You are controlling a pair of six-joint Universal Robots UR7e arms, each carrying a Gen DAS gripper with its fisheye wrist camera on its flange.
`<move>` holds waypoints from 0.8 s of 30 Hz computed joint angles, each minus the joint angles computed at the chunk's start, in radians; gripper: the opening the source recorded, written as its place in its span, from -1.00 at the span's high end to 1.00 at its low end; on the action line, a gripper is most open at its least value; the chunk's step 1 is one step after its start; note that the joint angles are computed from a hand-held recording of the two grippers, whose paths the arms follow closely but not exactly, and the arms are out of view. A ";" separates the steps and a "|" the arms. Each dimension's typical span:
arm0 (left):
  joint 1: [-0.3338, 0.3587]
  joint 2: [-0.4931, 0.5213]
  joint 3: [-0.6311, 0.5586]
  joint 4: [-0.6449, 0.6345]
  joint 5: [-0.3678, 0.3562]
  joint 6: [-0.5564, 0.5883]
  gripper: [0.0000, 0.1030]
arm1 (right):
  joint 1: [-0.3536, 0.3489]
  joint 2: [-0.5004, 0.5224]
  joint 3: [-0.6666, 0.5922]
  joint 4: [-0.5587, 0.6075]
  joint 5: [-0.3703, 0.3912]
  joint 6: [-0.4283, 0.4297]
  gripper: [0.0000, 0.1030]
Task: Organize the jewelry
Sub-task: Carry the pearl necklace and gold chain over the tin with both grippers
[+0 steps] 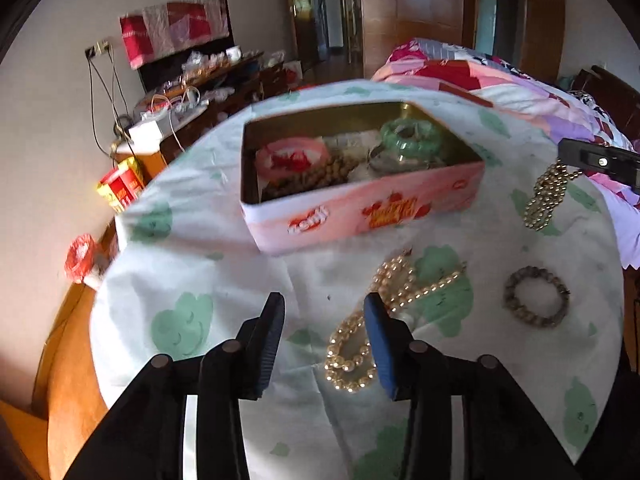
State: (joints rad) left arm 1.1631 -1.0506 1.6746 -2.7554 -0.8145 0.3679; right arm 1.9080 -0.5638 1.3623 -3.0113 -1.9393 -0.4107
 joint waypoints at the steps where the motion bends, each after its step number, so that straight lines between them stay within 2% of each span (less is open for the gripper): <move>1: 0.007 0.005 -0.005 0.013 -0.002 -0.005 0.18 | 0.001 0.003 -0.002 0.005 -0.001 0.000 0.76; 2: 0.012 0.010 -0.013 0.038 0.006 -0.023 0.19 | 0.001 0.006 -0.005 0.009 -0.002 0.000 0.76; 5: 0.021 -0.010 -0.018 0.085 -0.063 -0.057 0.89 | 0.002 0.011 -0.009 0.016 0.001 0.006 0.76; 17: -0.031 -0.065 0.012 0.027 -0.093 -0.012 0.91 | 0.014 0.023 -0.028 0.020 -0.001 0.000 0.76; 24: -0.049 -0.041 -0.059 0.003 -0.068 0.056 0.91 | 0.022 0.036 -0.064 0.033 -0.009 -0.021 0.76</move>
State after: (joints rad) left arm 1.1137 -1.0912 1.6159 -2.7527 -0.8821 0.4241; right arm 1.9301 -0.5277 1.2980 -2.9781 -1.9483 -0.4316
